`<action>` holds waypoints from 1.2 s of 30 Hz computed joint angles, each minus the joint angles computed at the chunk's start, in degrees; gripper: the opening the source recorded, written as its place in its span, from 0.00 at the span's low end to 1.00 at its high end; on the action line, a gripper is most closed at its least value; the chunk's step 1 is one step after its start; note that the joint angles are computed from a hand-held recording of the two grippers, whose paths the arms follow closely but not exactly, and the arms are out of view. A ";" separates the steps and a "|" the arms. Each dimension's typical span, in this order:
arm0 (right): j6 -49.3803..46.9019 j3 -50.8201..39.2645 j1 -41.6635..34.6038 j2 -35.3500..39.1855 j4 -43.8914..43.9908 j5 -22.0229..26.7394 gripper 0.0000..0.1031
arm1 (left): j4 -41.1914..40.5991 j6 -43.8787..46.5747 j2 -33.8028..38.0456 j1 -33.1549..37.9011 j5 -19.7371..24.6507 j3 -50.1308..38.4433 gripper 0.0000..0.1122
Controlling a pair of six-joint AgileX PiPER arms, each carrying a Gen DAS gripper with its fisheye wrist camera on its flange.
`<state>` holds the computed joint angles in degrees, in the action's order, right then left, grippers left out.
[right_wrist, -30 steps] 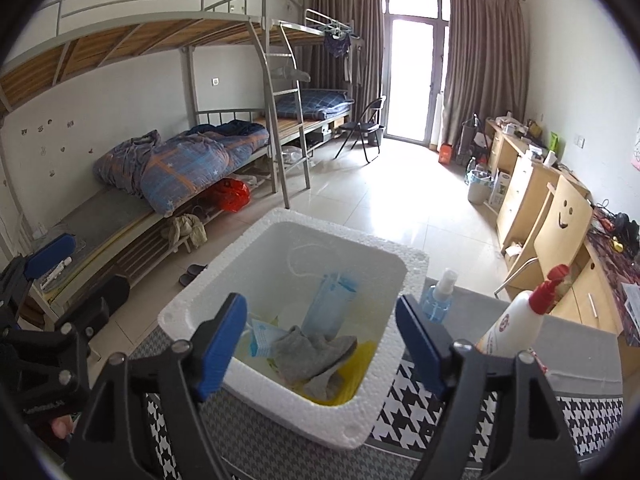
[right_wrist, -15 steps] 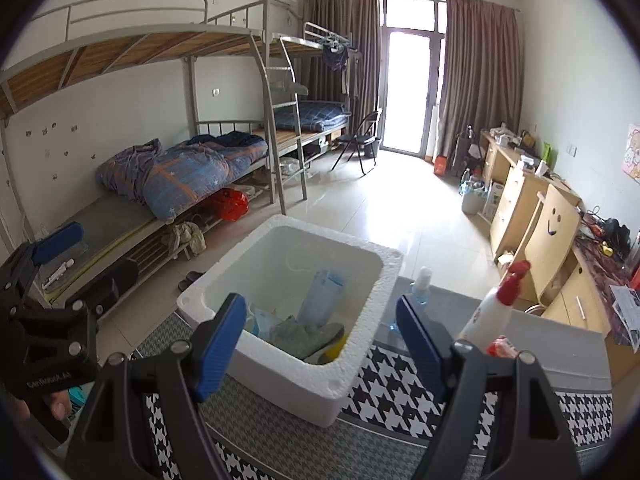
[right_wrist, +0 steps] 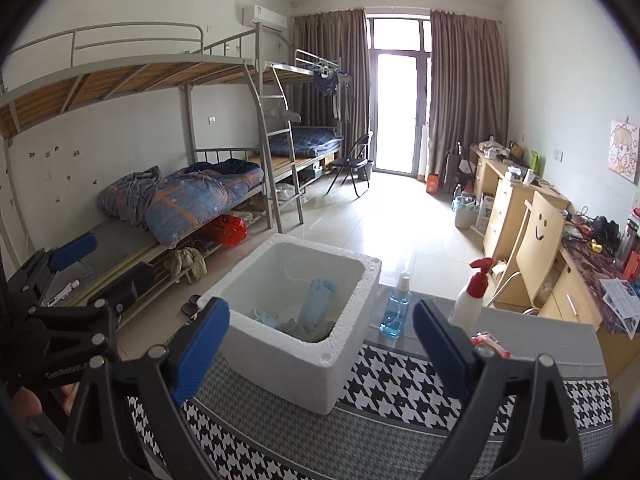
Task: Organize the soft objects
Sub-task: 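Move both tools back toward the white tissue on the table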
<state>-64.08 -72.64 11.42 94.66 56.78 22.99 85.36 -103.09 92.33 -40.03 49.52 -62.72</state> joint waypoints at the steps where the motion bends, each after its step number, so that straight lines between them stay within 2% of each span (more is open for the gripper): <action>1: -1.14 0.79 -0.13 -0.68 0.88 -0.33 0.92 | 0.14 -0.21 -0.13 -0.36 0.24 0.18 0.91; 11: -13.65 7.87 -2.85 -5.62 11.81 0.08 0.92 | 1.56 -2.98 -2.33 -3.93 1.76 3.53 0.91; 14: -14.02 9.75 -3.00 -7.13 12.44 -1.64 0.92 | 1.96 -4.02 -3.11 -4.49 1.27 4.64 0.91; 23: -20.63 14.25 -6.62 -10.30 18.49 -0.21 0.92 | 2.46 -5.28 -4.25 -6.17 0.07 5.90 0.91; 36: -33.74 22.70 -10.74 -15.50 30.23 2.19 0.92 | 5.03 -8.58 -4.78 -10.16 2.71 8.29 0.91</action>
